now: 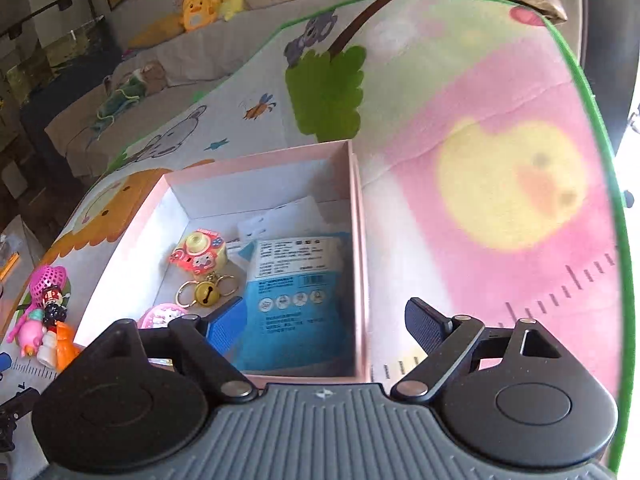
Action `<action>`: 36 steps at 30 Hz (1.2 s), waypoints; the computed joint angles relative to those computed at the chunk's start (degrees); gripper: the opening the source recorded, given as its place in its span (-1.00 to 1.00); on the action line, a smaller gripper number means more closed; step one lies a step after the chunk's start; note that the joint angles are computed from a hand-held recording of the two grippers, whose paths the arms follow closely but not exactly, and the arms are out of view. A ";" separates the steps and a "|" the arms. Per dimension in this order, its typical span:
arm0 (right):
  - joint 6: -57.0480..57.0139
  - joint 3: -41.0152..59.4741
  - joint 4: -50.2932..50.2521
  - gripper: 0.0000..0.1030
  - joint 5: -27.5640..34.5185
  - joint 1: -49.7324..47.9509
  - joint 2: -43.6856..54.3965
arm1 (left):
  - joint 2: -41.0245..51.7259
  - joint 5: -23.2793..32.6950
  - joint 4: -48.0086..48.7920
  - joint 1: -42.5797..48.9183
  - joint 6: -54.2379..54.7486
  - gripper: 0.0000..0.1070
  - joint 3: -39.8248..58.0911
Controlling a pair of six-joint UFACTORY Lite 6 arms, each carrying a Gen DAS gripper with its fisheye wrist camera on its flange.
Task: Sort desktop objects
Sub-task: 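Lower the red lid onto the mat with the right tool while the left tool approaches the white bottle, then grasp the orange toy with the left tool while the right tool holds the red lid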
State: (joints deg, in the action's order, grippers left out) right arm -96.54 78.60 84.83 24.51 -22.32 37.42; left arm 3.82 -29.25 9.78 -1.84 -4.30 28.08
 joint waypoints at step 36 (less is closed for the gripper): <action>-74.73 -51.10 54.41 0.94 13.70 12.15 -24.25 | 4.20 2.82 -1.80 -10.85 9.40 -0.40 4.48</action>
